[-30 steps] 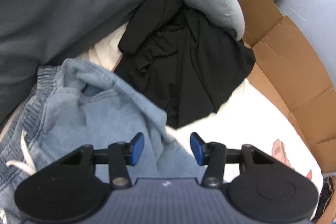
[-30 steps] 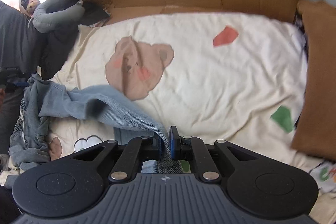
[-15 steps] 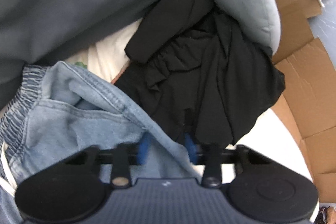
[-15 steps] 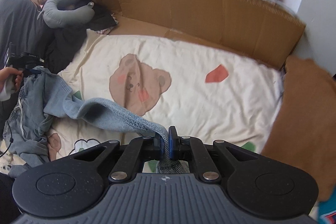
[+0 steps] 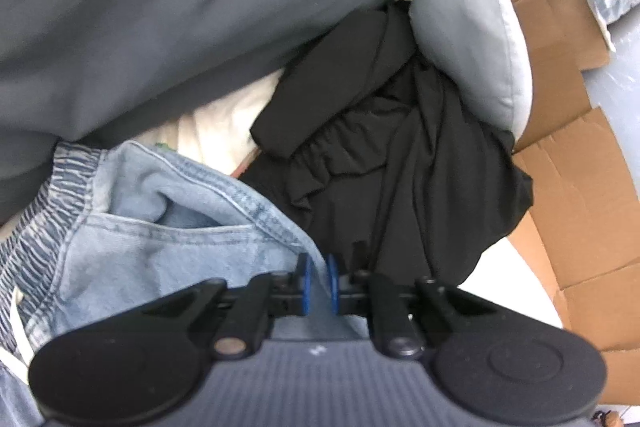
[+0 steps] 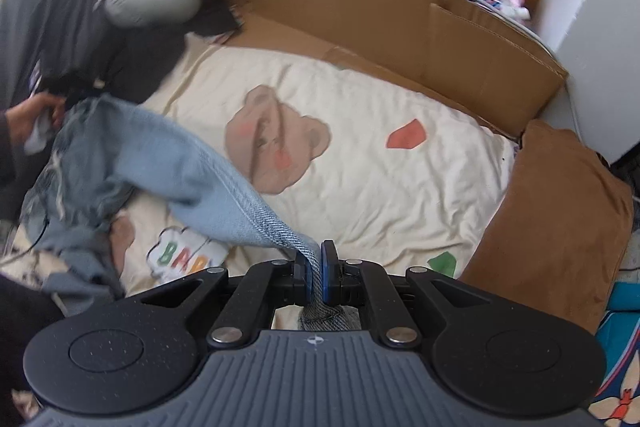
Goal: Fold clothes
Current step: 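Pull the jeans leg hem away from the waistband with the right gripper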
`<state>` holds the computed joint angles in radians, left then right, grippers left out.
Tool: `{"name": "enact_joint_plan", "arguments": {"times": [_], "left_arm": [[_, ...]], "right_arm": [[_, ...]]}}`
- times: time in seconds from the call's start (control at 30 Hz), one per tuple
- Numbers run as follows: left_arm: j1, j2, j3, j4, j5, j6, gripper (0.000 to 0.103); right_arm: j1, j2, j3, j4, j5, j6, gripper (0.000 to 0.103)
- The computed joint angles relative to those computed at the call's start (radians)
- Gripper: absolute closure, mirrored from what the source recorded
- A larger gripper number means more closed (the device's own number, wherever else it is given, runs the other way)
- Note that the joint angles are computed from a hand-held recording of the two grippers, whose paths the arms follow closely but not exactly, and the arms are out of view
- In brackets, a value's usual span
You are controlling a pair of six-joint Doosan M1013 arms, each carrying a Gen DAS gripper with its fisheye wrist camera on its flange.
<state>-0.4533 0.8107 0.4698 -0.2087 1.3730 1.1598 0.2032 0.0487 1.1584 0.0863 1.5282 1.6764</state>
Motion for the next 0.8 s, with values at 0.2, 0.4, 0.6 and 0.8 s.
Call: {"name": "enact_joint_plan", "arguments": {"times": [0.2, 0.4, 0.6, 0.8], "left_arm": [[0.011, -0.021, 0.025, -0.006, -0.038, -0.007, 0.103], [0.022, -0.029, 0.038, -0.038, -0.033, -0.017, 0.103], [0.021, -0.053, 0.118, -0.068, -0.059, -0.015, 0.098], [0.019, -0.051, 0.146, -0.074, -0.077, 0.010, 0.095]], "right_arm": [[0.011, 0.004, -0.087, 0.011, 0.068, 0.000, 0.101], [0.039, 0.030, -0.192, 0.000, 0.128, -0.020, 0.101], [0.024, 0.066, -0.218, -0.025, 0.145, -0.031, 0.101], [-0.031, 0.088, -0.111, -0.062, 0.092, -0.016, 0.100]]}}
